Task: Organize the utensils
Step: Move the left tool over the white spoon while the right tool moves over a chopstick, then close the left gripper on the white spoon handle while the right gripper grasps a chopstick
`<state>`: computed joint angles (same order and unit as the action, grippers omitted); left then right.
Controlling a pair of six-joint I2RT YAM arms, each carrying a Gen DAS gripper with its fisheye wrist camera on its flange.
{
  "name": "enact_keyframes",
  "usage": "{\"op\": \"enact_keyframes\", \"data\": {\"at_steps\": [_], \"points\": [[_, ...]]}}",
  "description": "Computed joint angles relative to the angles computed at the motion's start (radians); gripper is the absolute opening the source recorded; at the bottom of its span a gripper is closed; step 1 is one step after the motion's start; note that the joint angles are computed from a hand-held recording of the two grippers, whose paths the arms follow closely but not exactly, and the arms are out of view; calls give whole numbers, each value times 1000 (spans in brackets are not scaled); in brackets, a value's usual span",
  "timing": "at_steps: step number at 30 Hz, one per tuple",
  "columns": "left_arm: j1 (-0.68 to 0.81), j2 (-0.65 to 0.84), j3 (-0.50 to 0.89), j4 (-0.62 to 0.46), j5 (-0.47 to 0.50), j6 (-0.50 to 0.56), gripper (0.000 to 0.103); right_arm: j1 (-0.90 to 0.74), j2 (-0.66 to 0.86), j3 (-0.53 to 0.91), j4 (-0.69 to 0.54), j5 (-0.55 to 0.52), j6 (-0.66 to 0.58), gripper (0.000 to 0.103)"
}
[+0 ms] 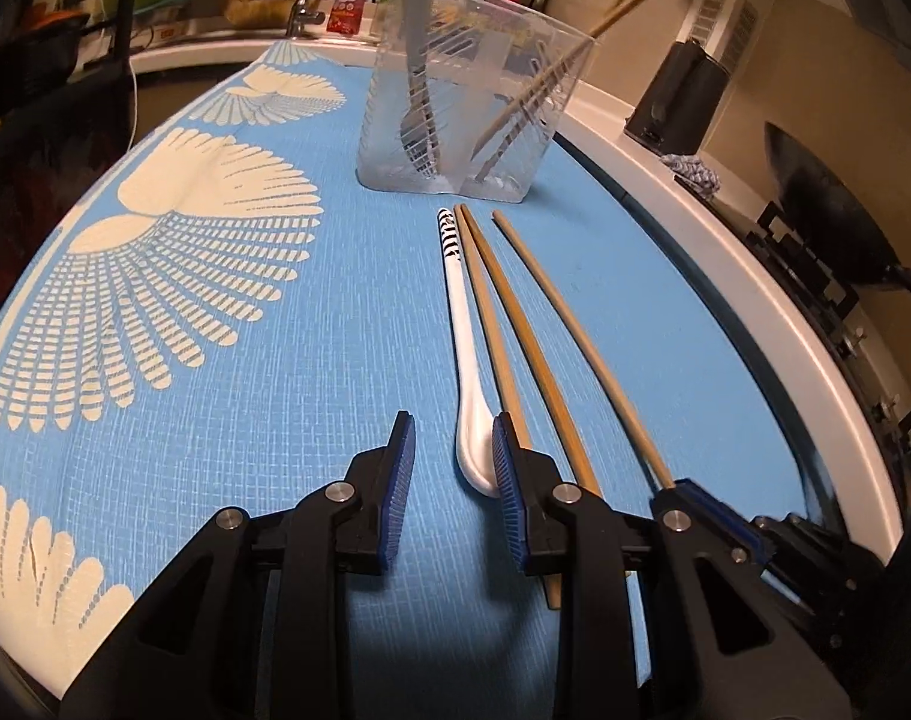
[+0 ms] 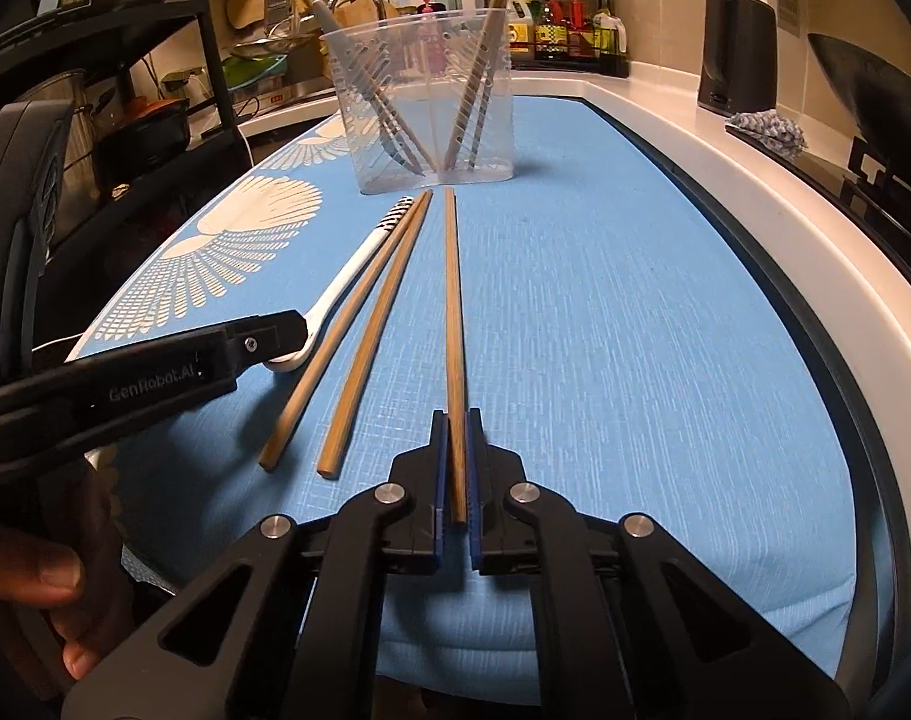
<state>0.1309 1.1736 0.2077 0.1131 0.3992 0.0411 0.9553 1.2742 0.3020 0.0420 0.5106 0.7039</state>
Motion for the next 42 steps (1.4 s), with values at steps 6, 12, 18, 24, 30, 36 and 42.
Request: {"op": "enact_keyframes", "data": {"at_steps": [6,12,18,24,30,36,42], "points": [[-105,-60,-53,57,-131,-7,25,-22,-30,-17,-18,3,12,5],[-67,-76,-70,72,-117,27,15,-26,-38,-23,-18,1,8,5],[65,-70,-59,57,-70,97,10,-54,-69,-37,-35,-2,9,5],[204,-84,-77,67,-25,211,10,-82,-84,-40,-57,11,16,6],[297,-97,-104,85,66,291,10,-97,-91,-46,-60,16,18,6],[322,-44,-100,132,111,283,11,-95,-92,-53,-51,21,10,6],[322,-37,-106,149,117,281,11,-91,-93,-53,-54,26,12,6]]}}
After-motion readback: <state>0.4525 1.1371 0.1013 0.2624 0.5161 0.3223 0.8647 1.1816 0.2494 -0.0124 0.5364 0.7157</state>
